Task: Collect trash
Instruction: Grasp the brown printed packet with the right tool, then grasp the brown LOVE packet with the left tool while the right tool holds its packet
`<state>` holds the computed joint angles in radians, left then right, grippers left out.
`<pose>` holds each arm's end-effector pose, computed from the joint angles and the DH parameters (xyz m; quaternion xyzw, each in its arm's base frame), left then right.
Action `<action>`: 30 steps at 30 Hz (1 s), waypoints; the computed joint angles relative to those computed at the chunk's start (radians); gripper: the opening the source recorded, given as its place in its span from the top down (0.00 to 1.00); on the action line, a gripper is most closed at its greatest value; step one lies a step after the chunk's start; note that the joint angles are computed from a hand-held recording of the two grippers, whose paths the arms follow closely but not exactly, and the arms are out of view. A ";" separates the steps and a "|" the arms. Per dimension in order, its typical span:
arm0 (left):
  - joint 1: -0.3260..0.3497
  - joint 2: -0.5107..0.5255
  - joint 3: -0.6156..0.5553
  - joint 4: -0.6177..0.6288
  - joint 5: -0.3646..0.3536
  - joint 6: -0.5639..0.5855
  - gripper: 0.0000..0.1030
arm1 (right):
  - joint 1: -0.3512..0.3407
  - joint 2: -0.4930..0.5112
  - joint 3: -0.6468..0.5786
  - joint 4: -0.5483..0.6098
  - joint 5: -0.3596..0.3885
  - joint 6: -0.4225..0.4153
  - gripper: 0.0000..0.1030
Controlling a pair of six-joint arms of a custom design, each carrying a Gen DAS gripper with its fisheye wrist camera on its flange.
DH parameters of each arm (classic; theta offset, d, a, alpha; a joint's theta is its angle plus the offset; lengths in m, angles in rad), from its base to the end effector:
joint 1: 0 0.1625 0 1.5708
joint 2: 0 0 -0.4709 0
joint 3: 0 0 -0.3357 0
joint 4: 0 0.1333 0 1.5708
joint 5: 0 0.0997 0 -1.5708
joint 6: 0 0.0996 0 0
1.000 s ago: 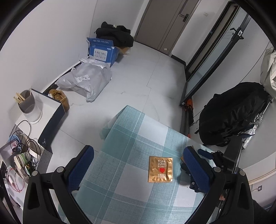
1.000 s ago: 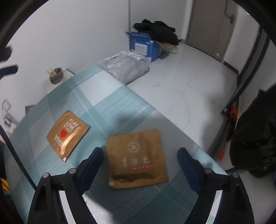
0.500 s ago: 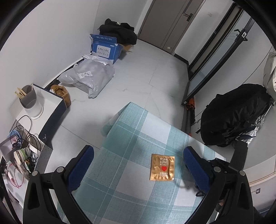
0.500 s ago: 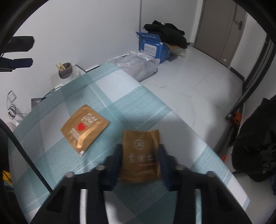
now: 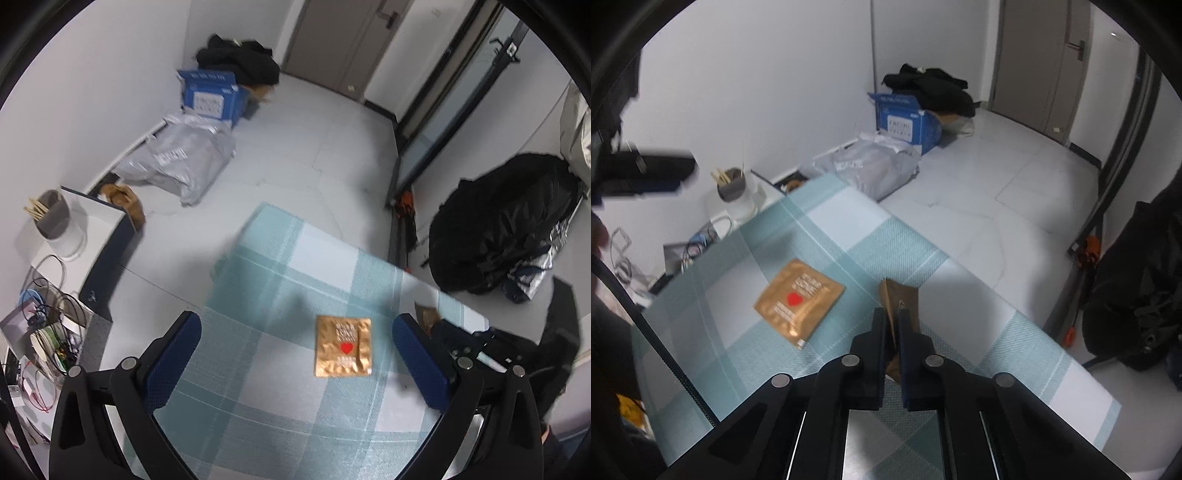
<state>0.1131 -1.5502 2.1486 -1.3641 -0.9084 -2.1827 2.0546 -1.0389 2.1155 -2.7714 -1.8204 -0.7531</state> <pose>-0.2757 -0.2271 0.3179 -0.1894 0.8587 -0.3814 0.2852 0.3329 -0.4000 0.1894 0.5679 -0.8114 0.0442 0.1314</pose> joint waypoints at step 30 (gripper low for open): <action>0.202 0.228 0.010 -0.178 -0.116 0.294 0.07 | -0.052 -0.219 -0.004 0.125 0.153 0.042 0.96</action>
